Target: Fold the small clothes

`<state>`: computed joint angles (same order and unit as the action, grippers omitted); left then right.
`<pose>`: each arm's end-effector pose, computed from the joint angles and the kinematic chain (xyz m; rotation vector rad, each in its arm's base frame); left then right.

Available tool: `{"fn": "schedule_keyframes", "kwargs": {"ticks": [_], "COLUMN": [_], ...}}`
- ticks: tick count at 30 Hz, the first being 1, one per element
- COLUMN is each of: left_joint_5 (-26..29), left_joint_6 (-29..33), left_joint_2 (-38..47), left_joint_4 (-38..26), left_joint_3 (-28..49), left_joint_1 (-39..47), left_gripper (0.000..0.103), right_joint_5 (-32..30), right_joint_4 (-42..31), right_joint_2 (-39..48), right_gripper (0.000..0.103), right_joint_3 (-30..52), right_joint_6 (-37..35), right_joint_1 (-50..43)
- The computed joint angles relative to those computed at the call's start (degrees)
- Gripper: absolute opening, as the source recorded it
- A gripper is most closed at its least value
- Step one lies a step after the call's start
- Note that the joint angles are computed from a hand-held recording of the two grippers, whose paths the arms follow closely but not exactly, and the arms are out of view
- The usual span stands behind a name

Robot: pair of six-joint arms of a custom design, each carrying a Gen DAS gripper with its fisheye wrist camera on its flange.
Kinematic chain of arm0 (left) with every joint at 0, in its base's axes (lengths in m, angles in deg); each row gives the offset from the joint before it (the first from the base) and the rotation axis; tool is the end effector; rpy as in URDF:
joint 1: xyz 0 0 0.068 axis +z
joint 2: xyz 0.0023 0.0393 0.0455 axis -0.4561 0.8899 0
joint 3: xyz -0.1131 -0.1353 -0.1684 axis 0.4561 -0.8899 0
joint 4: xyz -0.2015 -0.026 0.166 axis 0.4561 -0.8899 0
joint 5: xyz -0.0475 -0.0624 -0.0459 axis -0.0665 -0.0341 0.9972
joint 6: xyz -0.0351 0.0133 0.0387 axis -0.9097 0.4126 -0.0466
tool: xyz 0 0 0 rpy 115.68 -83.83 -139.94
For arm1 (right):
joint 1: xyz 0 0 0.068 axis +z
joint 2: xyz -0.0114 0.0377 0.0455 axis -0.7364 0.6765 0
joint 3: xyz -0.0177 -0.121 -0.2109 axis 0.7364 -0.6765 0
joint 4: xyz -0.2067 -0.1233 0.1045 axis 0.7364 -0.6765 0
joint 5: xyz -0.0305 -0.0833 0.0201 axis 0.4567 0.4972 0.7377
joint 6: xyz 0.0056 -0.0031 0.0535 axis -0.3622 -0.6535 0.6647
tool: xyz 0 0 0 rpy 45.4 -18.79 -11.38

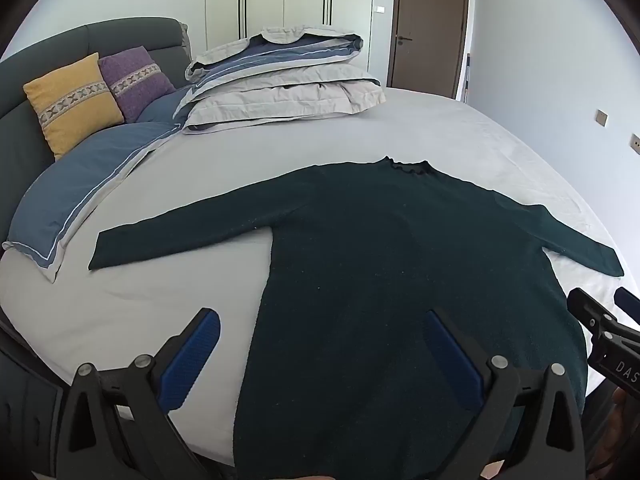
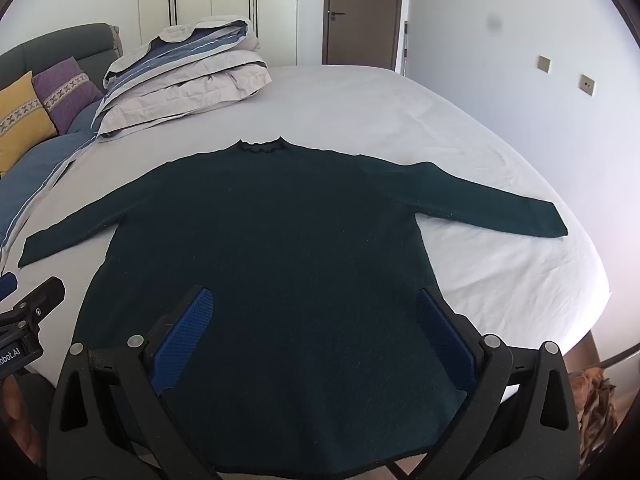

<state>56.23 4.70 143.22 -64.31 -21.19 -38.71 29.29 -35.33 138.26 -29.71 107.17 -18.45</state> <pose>0.3483 -0.0744 0.1605 0.3285 2.3266 -0.1759 0.2245 0.0985 0.1915 0.6475 2.2854 -0.3159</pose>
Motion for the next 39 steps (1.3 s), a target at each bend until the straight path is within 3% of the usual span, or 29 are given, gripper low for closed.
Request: {"fn": "schedule_keyframes", "kwargs": {"ticks": [39], "left_joint_5": [-0.05], "left_joint_6": [-0.03], "left_joint_2": [0.02], "left_joint_4": [-0.03], "left_joint_3": [-0.03], "left_joint_1": [-0.06], "left_gripper": [0.103], "right_joint_5": [0.05], "right_joint_4": [-0.65], "right_joint_2": [2.04], "right_gripper": [0.103], "right_joint_3": [1.23], "right_joint_6": [1.74], "right_joint_1": [1.41]}}
